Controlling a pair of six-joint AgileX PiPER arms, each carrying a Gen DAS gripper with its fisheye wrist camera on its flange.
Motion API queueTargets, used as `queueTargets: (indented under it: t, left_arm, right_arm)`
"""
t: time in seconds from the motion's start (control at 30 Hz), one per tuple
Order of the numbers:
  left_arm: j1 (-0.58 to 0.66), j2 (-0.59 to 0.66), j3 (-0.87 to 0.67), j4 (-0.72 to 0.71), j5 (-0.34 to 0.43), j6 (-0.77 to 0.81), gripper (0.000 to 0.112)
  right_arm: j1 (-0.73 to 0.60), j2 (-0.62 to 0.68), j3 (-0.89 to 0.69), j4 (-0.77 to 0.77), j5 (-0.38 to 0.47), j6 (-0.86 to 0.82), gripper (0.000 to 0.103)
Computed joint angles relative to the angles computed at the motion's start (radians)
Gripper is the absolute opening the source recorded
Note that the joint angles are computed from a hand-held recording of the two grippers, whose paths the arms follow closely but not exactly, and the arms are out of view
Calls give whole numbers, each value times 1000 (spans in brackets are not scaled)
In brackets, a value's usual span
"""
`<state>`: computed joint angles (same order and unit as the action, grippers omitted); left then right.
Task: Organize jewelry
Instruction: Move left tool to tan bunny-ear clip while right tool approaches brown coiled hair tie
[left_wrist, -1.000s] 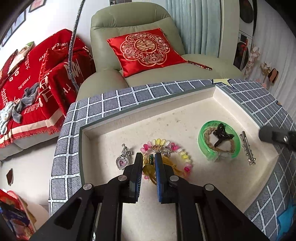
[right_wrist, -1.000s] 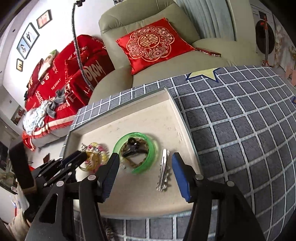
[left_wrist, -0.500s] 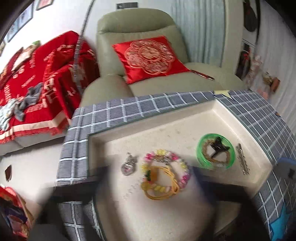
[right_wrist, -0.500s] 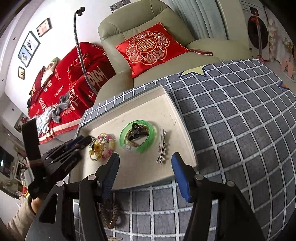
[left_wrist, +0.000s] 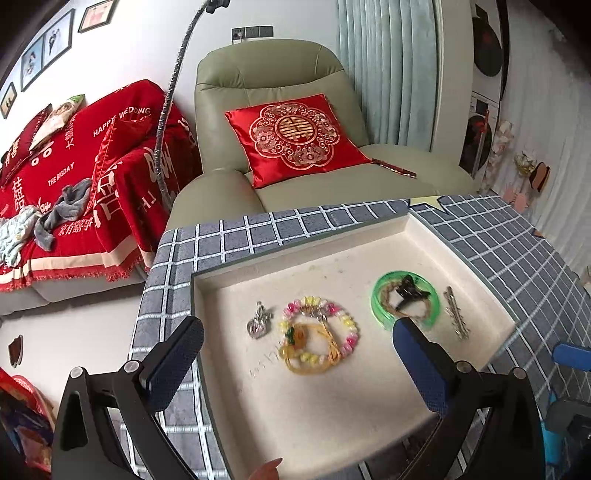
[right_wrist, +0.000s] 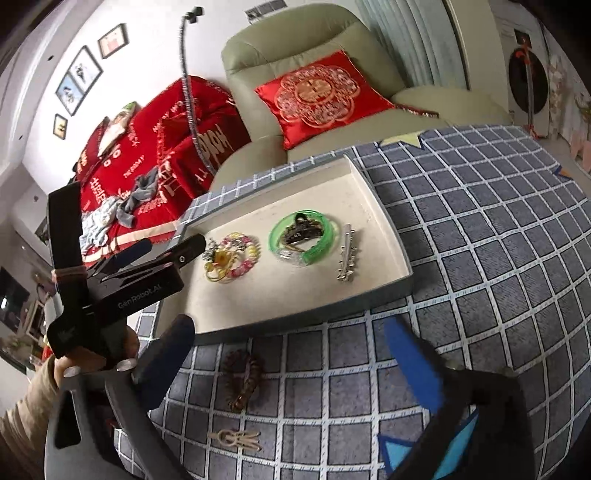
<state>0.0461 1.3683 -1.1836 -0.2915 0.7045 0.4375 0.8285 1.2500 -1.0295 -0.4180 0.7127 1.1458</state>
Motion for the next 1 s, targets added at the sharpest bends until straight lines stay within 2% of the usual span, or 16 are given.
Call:
queueTargets:
  t: [0.2, 0.53, 0.8, 1.0]
  left_arm:
    - [35, -78, 49, -25, 64, 38, 103]
    - [142, -213, 139, -98, 167, 156, 103]
    - [339, -332, 250, -220, 280, 383, 103]
    - [509, -371, 336, -307, 399, 574, 103]
  right_arm:
    - [61, 5, -24, 32, 85, -5, 103]
    - [43, -25, 26, 117, 80, 39, 103]
    - [58, 12, 19, 128, 95, 96, 103]
    - [75, 105, -34, 144, 111, 66, 103]
